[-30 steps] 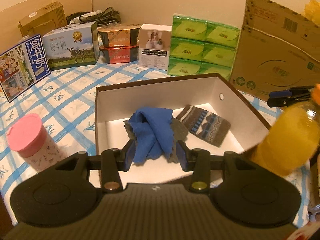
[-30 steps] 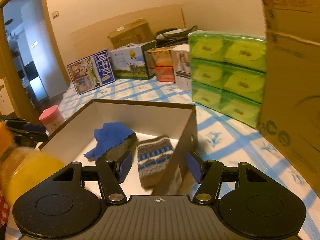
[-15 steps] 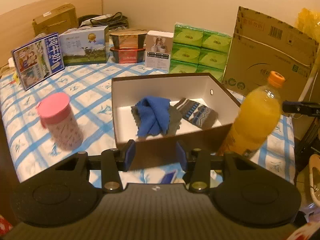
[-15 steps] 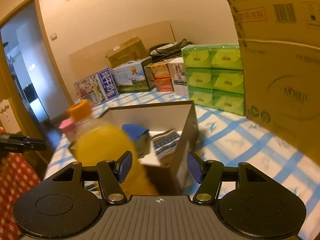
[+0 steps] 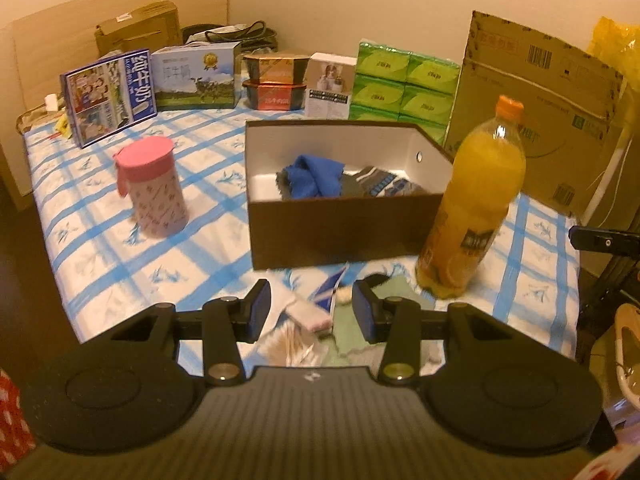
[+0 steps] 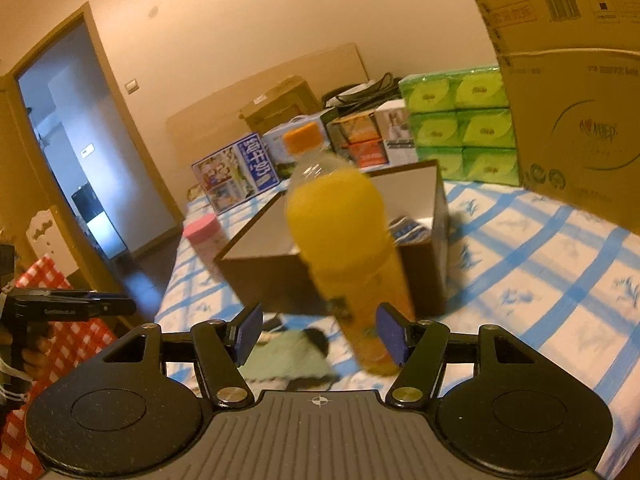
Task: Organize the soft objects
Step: 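Move both tools back toward the remaining items beside the orange bottle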
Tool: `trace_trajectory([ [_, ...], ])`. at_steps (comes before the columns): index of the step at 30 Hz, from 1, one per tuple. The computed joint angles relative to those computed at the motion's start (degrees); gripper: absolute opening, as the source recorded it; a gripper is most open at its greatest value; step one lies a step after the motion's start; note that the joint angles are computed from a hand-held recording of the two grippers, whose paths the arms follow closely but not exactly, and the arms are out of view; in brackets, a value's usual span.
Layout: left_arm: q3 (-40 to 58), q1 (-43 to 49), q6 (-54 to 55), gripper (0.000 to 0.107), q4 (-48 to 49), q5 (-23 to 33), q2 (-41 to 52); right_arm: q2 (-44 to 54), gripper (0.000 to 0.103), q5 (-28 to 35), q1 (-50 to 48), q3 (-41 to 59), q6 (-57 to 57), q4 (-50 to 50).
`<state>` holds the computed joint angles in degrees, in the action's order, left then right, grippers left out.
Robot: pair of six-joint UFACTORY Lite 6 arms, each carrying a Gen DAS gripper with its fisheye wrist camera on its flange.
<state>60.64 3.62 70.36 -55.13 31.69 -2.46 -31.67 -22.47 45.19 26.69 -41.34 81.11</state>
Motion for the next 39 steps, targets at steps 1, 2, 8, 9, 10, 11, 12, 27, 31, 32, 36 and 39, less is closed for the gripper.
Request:
trace_trajectory([
  [1,-1.99,0.12,0.49,0.041,-0.19,-0.73,-1.36,0.82,0.064,-1.99,2.57,0.11,1.10,0.42],
  [2,-3.45,0.21,0.29,0.042,0.09,-1.26,-2.38,1.86,0.064,-3.70,4.76,0.24,2.84,0.06],
  [8,-12.28,1.66,1.81,0.042,-1.06,-4.02,-7.78,12.46,0.065,-14.53,15.59,5.14,7.15,1.78],
  [9,-13.34,1.89,1.92,0.042,-1.19,-4.24,-8.42,14.63,0.065,-15.47,16.82,6.36,7.70,1.91],
  [10,-14.47,2.18,2.06,0.042,-1.39,-4.39,-9.15,16.38,0.065,-15.83,17.57,7.32,8.64,1.65],
  [11,-15.36,2.60,2.34,0.042,-1.68,-4.42,-9.68,18.18,0.065,-15.78,18.08,8.19,10.04,1.00],
  [12,-16.43,2.90,2.35,0.042,-1.77,-4.75,-10.27,19.98,0.065,-15.61,18.40,8.97,11.52,0.21],
  [27,-22.09,1.89,9.36,0.042,-8.50,-10.48,-8.20,43.35,0.065,-13.22,19.47,25.64,6.38,2.18],
  [31,-21.90,1.44,13.71,0.042,-12.29,-12.77,-5.97,48.56,0.065,-13.06,18.73,30.45,1.00,2.12],
  [32,-21.63,1.62,14.90,0.042,-13.34,-12.95,-5.26,49.52,0.065,-12.75,18.38,31.24,0.52,1.83],
  [36,-20.39,2.58,19.45,0.042,-17.07,-13.12,-2.25,52.92,0.065,-11.09,16.87,33.76,1.40,-0.71],
  [39,-19.50,2.82,22.31,0.042,-19.50,-13.59,-0.15,55.16,0.065,-9.70,15.46,35.55,2.86,-3.58],
])
